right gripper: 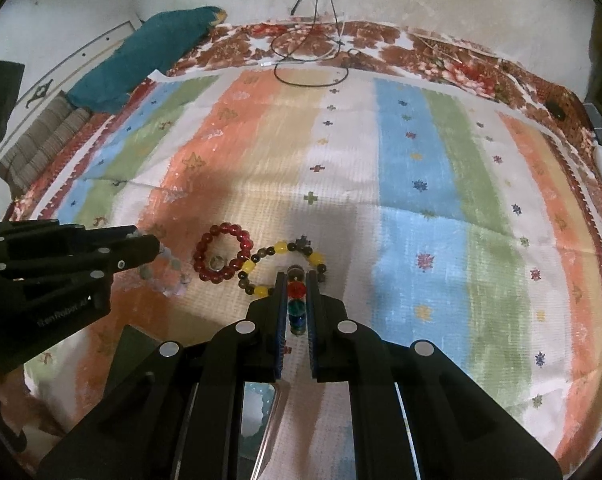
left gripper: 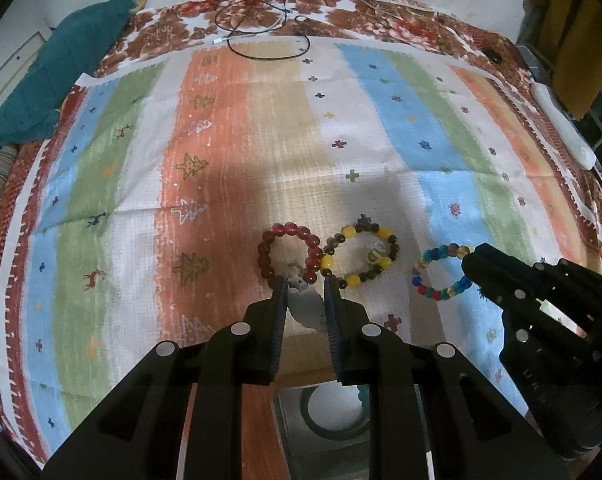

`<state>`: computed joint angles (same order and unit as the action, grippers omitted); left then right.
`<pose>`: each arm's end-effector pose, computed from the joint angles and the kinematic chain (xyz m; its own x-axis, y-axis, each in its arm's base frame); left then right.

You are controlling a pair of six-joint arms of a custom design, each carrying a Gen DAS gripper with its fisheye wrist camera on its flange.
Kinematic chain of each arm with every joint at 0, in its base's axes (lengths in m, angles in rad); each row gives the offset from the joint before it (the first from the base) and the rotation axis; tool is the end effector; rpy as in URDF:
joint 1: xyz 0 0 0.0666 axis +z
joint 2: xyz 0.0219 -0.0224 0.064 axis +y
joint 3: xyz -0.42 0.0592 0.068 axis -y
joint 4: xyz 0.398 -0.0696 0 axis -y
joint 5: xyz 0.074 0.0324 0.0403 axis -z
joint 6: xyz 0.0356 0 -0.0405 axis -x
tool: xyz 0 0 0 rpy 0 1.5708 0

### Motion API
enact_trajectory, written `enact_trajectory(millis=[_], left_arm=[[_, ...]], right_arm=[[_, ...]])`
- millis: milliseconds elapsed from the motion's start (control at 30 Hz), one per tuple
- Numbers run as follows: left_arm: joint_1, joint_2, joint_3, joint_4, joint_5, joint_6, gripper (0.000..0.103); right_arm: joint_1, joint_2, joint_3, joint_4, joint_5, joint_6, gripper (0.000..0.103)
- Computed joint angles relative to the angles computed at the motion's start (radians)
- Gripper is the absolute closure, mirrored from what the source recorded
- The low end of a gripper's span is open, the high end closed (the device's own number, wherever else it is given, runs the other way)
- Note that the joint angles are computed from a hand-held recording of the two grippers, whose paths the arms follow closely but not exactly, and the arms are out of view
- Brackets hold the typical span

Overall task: Organize jewelry
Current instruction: 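Carry the white bracelet with the left tool while the right tool carries the multicolour bracelet to the tin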

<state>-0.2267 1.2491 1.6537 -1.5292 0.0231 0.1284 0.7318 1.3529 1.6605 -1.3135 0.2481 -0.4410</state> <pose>0.3569 -0.0836 0.6083 -0.9018 0.0766 -0.4253 0.1199 0.9899 -0.0759 0.3295 0.2837 0.5841 -0.8030 -0.1651 -0.5726 -0.2291 0.9725 0.0409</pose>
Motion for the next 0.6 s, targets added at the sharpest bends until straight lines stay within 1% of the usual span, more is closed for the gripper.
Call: enact_trajectory(millis=[233,600], left_arm=[[-0.007,-0.025,-0.005,-0.001,-0.02,-0.001,0.085],[-0.005,-0.061,-0.011,0.0,-0.008,0.005,0.085]], right_arm=[[0.022,-0.027,-0.007,0.013,0.021,-0.005,0.093],[0.055,-0.057,-0.011,0.026,0.037,-0.009,0.093]])
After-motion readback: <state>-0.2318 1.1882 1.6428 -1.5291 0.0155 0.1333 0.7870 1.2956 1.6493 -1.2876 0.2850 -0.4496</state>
